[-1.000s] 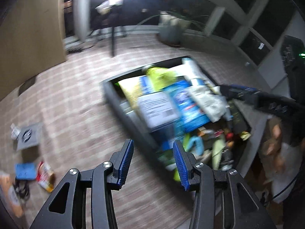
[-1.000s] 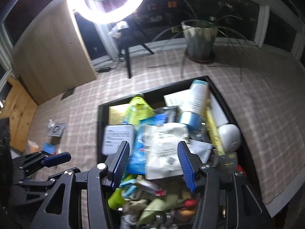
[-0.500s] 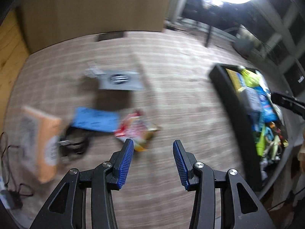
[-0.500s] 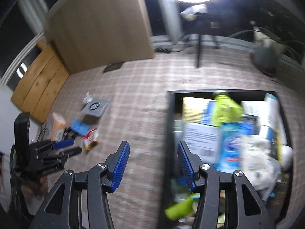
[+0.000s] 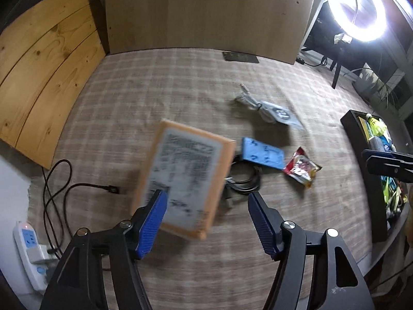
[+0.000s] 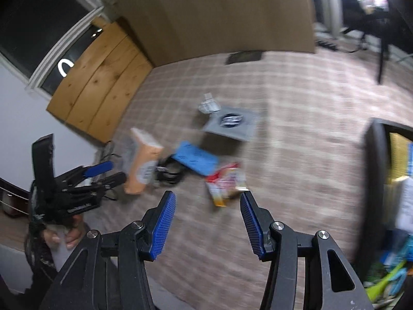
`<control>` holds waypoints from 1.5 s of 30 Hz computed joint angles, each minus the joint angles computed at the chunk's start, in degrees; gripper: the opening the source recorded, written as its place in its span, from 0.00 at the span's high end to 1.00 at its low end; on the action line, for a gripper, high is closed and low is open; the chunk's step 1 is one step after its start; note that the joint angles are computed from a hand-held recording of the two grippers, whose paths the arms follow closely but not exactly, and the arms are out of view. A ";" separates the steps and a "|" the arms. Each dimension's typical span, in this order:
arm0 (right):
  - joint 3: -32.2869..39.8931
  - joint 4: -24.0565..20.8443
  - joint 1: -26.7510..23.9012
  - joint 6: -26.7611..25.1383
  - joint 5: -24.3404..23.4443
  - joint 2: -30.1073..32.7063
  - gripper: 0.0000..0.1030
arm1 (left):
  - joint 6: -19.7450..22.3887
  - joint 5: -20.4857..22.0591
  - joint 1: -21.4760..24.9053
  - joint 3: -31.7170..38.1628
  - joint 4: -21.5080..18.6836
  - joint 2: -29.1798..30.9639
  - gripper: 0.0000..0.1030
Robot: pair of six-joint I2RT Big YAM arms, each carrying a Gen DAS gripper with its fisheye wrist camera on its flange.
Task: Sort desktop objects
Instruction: 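Move both tools back and grasp the orange-white tissue box with the left tool, then lift the tissue box with the left tool and carry it toward the black bin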
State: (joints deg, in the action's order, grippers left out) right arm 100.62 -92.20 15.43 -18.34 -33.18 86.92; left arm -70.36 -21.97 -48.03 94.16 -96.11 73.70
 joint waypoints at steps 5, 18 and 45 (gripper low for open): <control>-1.04 1.95 6.79 7.61 -2.44 0.76 0.53 | 4.40 3.19 2.94 -6.57 5.50 -5.98 0.29; -0.98 7.76 16.31 24.70 -5.08 6.49 0.53 | 18.13 13.86 9.78 -15.42 16.10 -11.15 0.20; 0.16 7.68 19.42 27.08 -2.88 9.61 0.57 | 21.57 16.62 11.72 -17.35 16.07 -11.26 0.16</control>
State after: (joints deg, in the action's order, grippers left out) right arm 100.78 -84.52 34.85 8.73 -36.06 96.54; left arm -48.80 -5.35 -36.32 76.80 -80.05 62.44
